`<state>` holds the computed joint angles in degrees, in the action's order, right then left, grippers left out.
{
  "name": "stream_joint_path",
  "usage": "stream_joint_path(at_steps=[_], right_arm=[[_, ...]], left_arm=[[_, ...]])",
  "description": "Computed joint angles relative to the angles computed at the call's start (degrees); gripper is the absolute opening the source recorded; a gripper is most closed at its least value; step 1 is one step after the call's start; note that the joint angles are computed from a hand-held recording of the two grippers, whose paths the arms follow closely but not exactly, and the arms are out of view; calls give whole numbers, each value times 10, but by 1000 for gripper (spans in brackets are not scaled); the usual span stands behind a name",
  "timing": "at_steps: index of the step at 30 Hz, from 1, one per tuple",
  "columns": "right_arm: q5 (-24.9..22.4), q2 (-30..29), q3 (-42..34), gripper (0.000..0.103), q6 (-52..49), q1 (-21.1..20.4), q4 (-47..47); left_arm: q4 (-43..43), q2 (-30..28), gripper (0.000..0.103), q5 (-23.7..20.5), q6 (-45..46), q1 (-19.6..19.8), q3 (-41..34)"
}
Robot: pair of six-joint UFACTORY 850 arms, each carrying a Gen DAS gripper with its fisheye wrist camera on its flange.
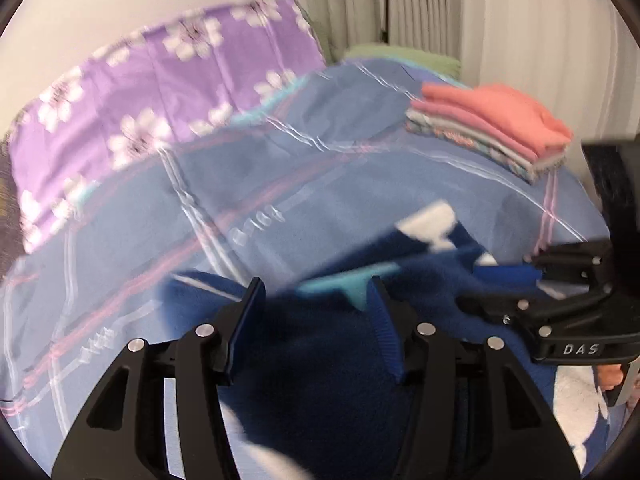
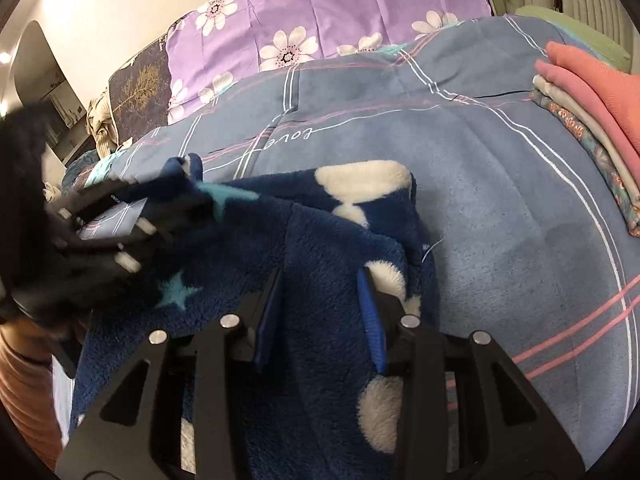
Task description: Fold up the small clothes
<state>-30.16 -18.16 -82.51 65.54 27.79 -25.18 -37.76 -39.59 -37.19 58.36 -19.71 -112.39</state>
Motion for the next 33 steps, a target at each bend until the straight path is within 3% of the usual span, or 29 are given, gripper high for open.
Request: stream_joint_path(at_steps=[1, 3, 6, 10, 13, 17, 22, 24, 26, 28, 31, 33], right_arm=[[-2, -1, -1, 37, 3, 1, -4], [-4, -2, -2, 37, 4, 1, -10], [-25, -11, -15, 38, 19, 8, -30], [-42, -17, -23, 38, 23, 10, -41], [-40, -15, -21, 38, 26, 10, -45], [-42, -15, -19, 38, 46, 16, -75], [-40, -13, -16, 38, 54, 17, -79], [-41, -12, -16, 39, 59, 18, -87], [-36, -10, -12, 39, 65, 18, -91], [-36, -9, -9, 39, 67, 18, -90], [-42, -8, -10, 39, 73, 20, -96], [-52, -11, -14, 39, 74, 23, -103]], left_arm=[[24, -1, 55, 15, -13, 0, -2], [93, -32, 58, -6, -51, -1, -30], [40, -78, 63, -61, -75, 14, -74], [86, -66, 63, -13, -112, -4, -52], [111, -60, 63, -3, -126, -9, -48], [74, -26, 62, 27, -84, -3, -8], [-91, 48, 63, -40, 66, 26, 56], [-115, 82, 64, -65, 134, 29, 101], [-74, 101, 71, -65, 146, 19, 140], [-92, 112, 73, -26, 166, 13, 187], [-153, 89, 75, -77, 151, 33, 172], [-160, 91, 75, -76, 156, 33, 176]])
